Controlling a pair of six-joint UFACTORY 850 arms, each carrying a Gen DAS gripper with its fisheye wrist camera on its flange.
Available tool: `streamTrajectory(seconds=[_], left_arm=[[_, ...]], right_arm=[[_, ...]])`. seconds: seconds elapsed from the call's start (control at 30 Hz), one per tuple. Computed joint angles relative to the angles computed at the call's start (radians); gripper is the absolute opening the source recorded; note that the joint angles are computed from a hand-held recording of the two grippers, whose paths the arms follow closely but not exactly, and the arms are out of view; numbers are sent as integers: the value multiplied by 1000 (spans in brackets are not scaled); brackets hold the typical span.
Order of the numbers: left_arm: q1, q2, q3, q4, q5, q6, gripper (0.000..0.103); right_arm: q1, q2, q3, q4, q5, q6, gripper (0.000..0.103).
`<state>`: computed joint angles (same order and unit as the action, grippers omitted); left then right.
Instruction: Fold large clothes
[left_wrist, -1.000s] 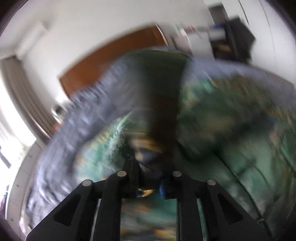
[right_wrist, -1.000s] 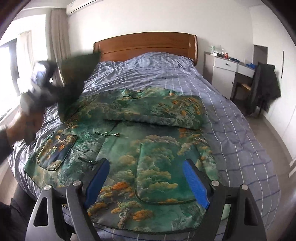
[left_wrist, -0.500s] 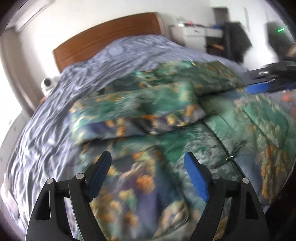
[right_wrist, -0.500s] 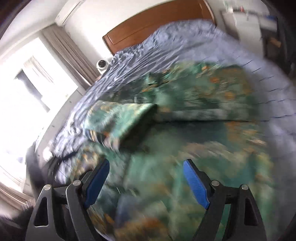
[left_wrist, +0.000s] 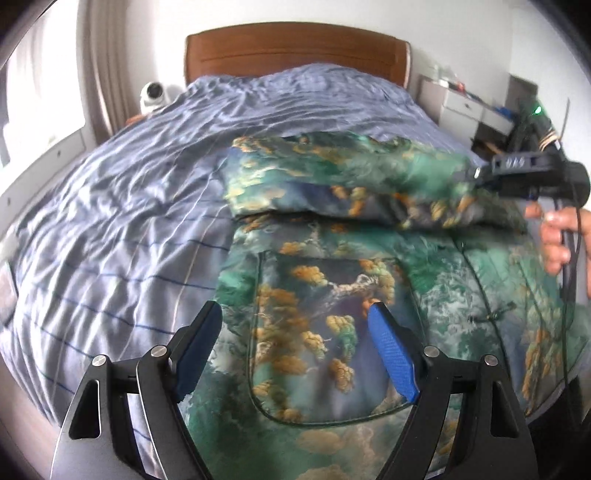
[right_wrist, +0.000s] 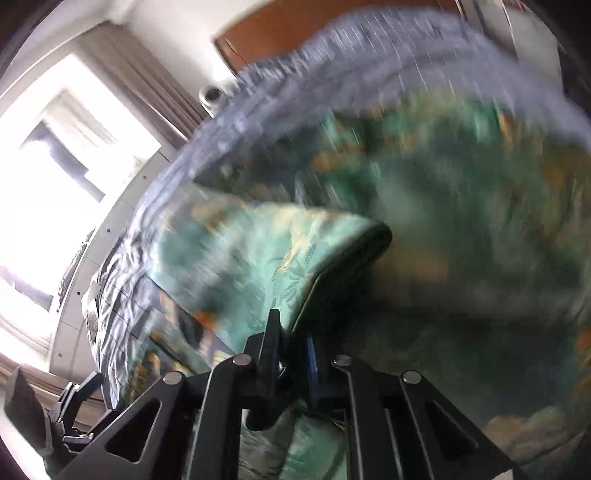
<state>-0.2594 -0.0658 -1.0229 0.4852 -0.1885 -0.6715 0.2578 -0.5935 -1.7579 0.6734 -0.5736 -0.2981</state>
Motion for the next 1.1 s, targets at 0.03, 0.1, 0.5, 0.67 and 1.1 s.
streamTrajectory(seconds=[0.03,0.1,0.5,0.67,1.1], left_arm=[[8,-1,-1,-32,8,21,83],[19,-9,-16,-109,16,81,83],[52,-132,-185,-424,-55,472,84],[70,-327,-474,-578,-92,690,92],[74,-895,-1205,-579,-595,646,83]], right_arm=[[4,-1,-25,-36,15,5,12],[10,-38,-131,-160,44,62,12],[-5,-493,-757,-561,-285,419,51],[25,-304,-485,-806,-98,503,53],[15,-430,-601,-402,-185,177,52]])
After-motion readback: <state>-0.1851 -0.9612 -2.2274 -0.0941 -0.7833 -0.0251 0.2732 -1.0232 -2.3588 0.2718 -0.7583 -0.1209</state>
